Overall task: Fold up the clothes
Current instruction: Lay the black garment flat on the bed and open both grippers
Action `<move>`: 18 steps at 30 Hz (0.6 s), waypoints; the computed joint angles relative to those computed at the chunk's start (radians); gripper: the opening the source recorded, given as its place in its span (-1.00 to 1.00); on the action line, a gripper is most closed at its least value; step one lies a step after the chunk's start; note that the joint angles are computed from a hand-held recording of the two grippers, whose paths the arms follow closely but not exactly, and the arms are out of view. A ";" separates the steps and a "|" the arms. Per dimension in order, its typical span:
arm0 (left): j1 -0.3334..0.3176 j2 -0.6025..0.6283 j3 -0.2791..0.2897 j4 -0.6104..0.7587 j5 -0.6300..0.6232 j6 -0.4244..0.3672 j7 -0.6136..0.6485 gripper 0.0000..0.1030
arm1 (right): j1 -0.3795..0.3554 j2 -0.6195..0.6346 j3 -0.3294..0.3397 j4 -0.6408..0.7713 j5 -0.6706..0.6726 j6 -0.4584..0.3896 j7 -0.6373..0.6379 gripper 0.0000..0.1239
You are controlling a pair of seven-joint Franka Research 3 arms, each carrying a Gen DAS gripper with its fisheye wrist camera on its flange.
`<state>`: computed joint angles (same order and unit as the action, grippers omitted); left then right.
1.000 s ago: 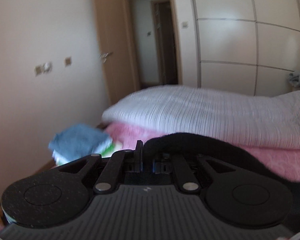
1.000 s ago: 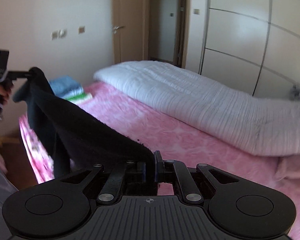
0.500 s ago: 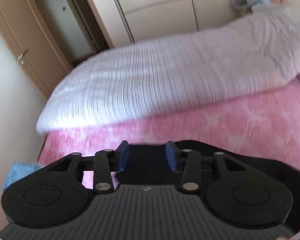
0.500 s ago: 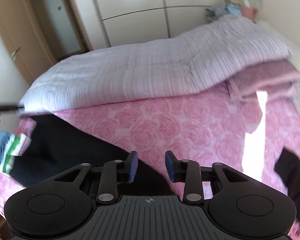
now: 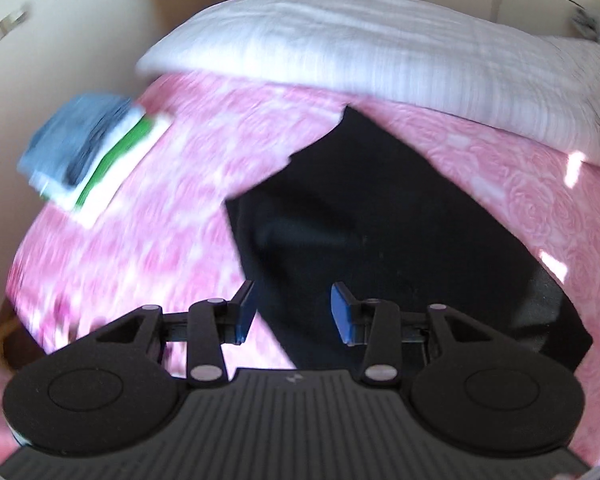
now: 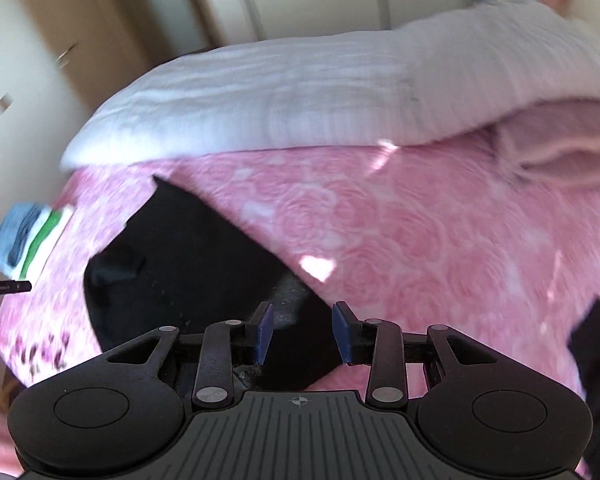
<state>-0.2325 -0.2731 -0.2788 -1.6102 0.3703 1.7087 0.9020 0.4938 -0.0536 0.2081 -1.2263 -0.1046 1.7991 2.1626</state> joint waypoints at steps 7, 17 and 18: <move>-0.068 -0.113 -0.152 -0.034 -0.035 -0.231 -0.382 -0.28 | -0.057 -0.092 -0.066 -0.153 0.238 0.066 -0.360 -0.41; -0.236 -0.156 -0.251 -0.157 -0.236 -0.179 -0.920 -0.21 | -0.109 -0.141 -0.075 -0.312 0.360 -0.067 -0.570 -0.41; -0.248 -0.148 -0.257 -0.166 -0.238 -0.164 -0.955 -0.19 | -0.111 -0.136 -0.076 -0.320 0.372 -0.072 -0.576 -0.40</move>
<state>-0.4803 -0.4209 -0.5363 -1.7760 0.1318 1.5443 -0.0531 0.3823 -0.1899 0.1317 -1.5461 0.2672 1.7275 1.5863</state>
